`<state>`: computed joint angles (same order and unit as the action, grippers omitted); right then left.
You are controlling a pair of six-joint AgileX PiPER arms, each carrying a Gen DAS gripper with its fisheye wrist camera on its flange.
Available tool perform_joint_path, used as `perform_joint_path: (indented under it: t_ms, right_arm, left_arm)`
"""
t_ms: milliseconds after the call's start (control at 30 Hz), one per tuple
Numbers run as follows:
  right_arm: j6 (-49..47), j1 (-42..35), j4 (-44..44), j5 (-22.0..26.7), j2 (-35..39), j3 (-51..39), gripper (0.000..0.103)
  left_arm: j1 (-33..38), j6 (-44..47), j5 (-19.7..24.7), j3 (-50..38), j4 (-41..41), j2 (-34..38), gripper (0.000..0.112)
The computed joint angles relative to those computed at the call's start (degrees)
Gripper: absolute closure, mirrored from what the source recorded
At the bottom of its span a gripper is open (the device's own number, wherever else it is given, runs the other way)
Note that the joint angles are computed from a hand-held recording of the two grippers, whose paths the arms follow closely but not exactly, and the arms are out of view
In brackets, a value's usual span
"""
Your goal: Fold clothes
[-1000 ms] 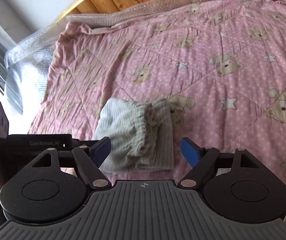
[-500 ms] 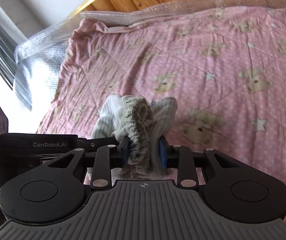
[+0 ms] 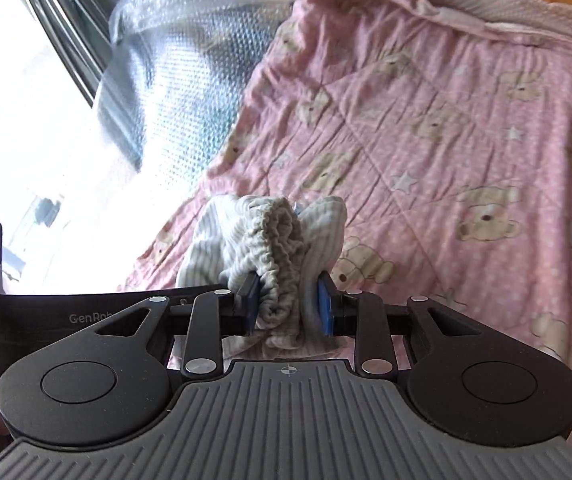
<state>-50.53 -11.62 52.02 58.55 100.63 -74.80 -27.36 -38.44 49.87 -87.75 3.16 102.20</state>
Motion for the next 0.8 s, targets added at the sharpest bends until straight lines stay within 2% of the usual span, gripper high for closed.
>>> perform_joint_path:
  t_ms: [200,267,333,367,400,433,467,500,567,600,667,733,767,800]
  right_arm:
    - [1.90,7.64,-4.17,-8.15,2.83,1.44,0.074]
    - [2.29,7.42,-4.16,-9.18,2.74,2.38,0.071]
    - [5.63,7.53,-6.96,-10.01,1.89,2.36,0.051]
    - [7.44,7.22,-8.17,-10.58,0.49,2.76,0.032]
    - [8.28,6.36,-8.25,-11.16,-1.75,3.84,0.027]
    - [7.99,4.80,-7.55,-11.59,-4.35,5.47,0.024]
    - [6.73,2.72,-6.42,-11.93,-7.34,7.93,0.013]
    - [6.44,0.89,-7.03,-12.37,-9.73,10.69,0.004]
    - [7.39,-3.64,-11.10,-11.56,-13.23,15.25,0.003]
    - [7.82,-6.60,-13.43,-10.92,-14.76,17.28,0.010]
    - [3.49,-17.51,-14.59,-6.06,-16.82,19.88,0.022]
    - [2.65,-28.97,-15.42,-2.77,-18.58,18.09,0.016]
    - [3.25,-34.70,-15.96,-0.54,-18.05,15.41,0.013]
    - [1.96,-40.43,-15.64,0.92,-16.90,12.61,0.012]
  left_arm:
    - [3.22,2.82,-7.33,6.10,-2.04,1.25,0.094]
    - [3.53,3.90,-7.55,6.18,-2.53,1.27,0.090]
    - [3.96,4.62,-4.33,4.97,-2.55,0.33,0.083]
    - [4.16,4.90,-2.75,4.38,-2.47,-0.18,0.083]
    - [3.80,3.86,-1.92,5.02,-0.93,-2.22,0.080]
    - [3.40,2.81,-1.00,5.56,0.62,-4.21,0.062]
    - [2.60,0.63,-0.17,6.15,2.68,-5.85,0.040]
    - [1.40,-0.85,1.34,6.43,4.41,-6.83,0.036]
    - [-1.02,-3.29,4.63,6.69,7.25,-8.61,0.036]
    - [-2.78,-2.86,6.20,5.51,6.12,-8.11,0.036]
    - [-5.96,-1.49,9.34,2.74,3.26,-6.85,0.037]
    - [-12.71,-2.60,12.17,-3.64,3.00,-3.36,0.036]
    - [-16.21,-3.05,14.79,-9.37,2.89,-0.13,0.036]
    - [-20.24,-3.41,15.42,-15.10,2.92,3.52,0.036]
